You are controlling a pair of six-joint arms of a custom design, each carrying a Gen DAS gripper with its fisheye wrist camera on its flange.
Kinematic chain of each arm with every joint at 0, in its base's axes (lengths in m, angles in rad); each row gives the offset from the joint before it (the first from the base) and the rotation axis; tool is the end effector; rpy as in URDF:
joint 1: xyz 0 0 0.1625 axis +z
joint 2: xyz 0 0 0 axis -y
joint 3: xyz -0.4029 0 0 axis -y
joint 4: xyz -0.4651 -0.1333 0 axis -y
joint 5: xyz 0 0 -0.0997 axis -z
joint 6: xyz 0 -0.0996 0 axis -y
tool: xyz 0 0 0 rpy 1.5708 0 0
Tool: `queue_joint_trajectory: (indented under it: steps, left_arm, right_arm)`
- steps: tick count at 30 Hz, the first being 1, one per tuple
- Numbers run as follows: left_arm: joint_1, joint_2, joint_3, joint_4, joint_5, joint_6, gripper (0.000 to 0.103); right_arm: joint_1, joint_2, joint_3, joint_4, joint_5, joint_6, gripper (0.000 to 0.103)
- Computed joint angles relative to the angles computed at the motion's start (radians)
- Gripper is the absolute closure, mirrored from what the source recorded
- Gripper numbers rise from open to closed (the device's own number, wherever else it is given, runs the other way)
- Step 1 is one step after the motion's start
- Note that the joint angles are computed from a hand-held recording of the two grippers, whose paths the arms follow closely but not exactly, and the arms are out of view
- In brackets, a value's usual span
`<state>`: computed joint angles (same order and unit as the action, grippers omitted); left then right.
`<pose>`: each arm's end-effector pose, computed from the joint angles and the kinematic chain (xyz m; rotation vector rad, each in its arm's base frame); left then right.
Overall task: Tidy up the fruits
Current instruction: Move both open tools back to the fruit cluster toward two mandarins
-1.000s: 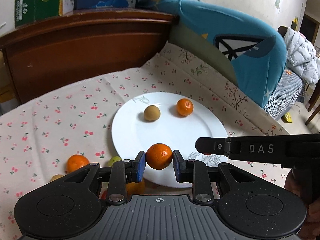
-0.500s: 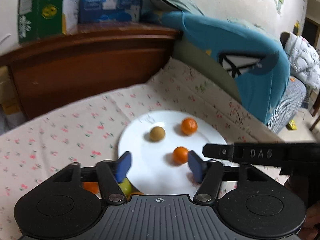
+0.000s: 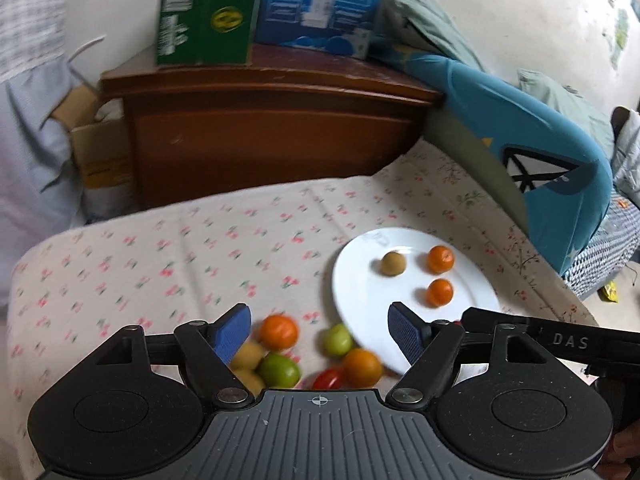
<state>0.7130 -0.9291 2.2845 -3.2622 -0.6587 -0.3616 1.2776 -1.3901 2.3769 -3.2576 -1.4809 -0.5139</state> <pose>-0.2053 -0.4579 0.0062 0.3934 2.3611 -1.0017 0.0006 -0.4901 0.1592 0.3517 -2.7591 0.9827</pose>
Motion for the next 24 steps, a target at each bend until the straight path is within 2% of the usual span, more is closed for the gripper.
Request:
queue_joint_trajectory:
  steps: [11,15,24]
  left_arm:
    - [-0.025,-0.114,0.123,0.106,0.054,-0.197,0.027]
    - [-0.034,-0.129,0.152,0.133,0.070,-0.215,0.027]
    - [-0.025,-0.130,0.184,0.167,0.057,-0.209,0.030]
  right_arm:
    - [-0.004,-0.030,0.067,0.039,0.019,-0.052,0.072]
    - [-0.003,-0.033,0.084,0.055,0.023,-0.076,0.072]
    - [0.008,-0.003,0.082,0.067,0.014,-0.102,0.073]
